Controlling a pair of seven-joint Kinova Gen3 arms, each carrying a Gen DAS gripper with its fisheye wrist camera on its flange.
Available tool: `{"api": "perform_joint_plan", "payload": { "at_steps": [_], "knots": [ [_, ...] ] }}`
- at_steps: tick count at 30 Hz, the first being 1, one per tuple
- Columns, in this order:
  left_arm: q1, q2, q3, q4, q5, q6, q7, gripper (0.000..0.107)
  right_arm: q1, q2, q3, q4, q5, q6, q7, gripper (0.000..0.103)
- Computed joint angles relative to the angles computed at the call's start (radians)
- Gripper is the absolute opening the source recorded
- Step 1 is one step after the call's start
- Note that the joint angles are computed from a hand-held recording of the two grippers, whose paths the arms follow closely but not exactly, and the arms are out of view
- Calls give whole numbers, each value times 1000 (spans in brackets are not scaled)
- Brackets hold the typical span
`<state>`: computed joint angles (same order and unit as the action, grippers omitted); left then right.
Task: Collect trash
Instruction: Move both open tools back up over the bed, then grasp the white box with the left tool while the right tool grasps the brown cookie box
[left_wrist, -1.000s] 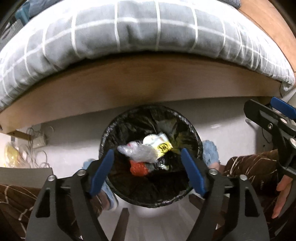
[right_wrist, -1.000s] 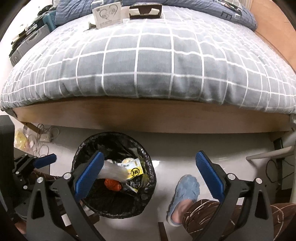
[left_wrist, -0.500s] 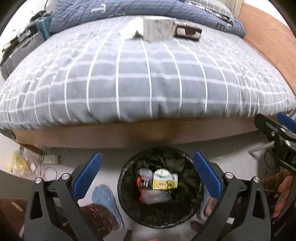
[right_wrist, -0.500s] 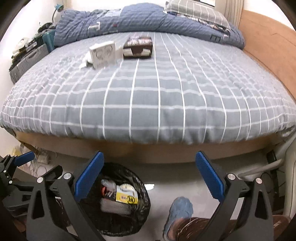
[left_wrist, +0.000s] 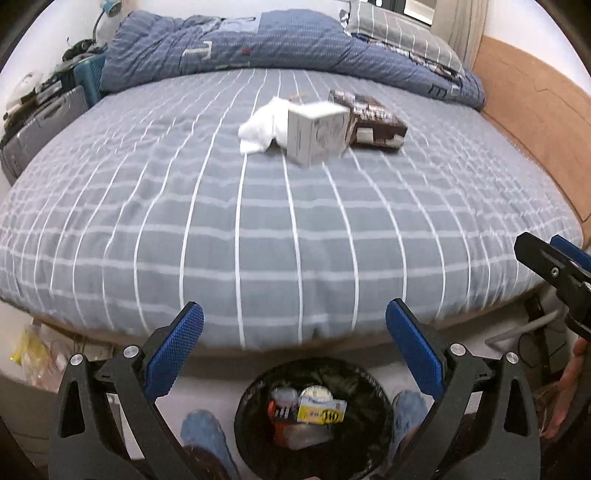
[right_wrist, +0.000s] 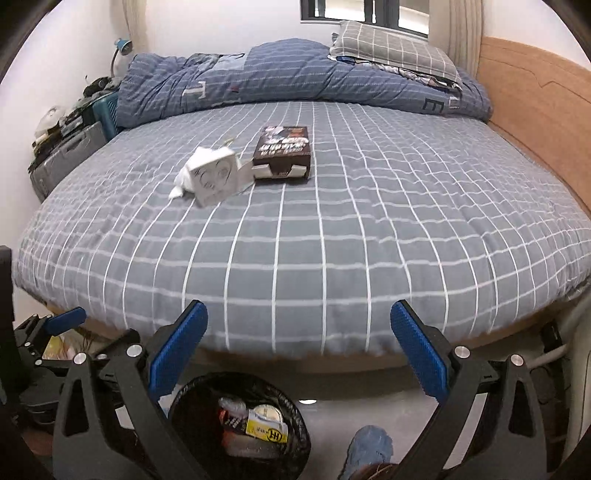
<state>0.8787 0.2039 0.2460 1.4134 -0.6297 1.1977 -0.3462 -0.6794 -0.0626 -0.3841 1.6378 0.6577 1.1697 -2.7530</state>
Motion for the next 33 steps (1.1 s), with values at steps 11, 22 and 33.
{"api": "perform_joint_plan", "payload": {
  "at_steps": [11, 22, 33],
  "knots": [
    [-61, 54, -48, -121, 36, -43, -124, 97, 25, 70, 68, -103, 13, -35, 122, 95],
    [-129, 147, -114, -268, 111, -75, -318, 97, 44, 189, 179, -217, -12, -84, 282, 95],
    [-187, 261, -166, -437, 220, -83, -522, 97, 62, 362, 279, -454, -112, -97, 496, 95]
  ]
}}
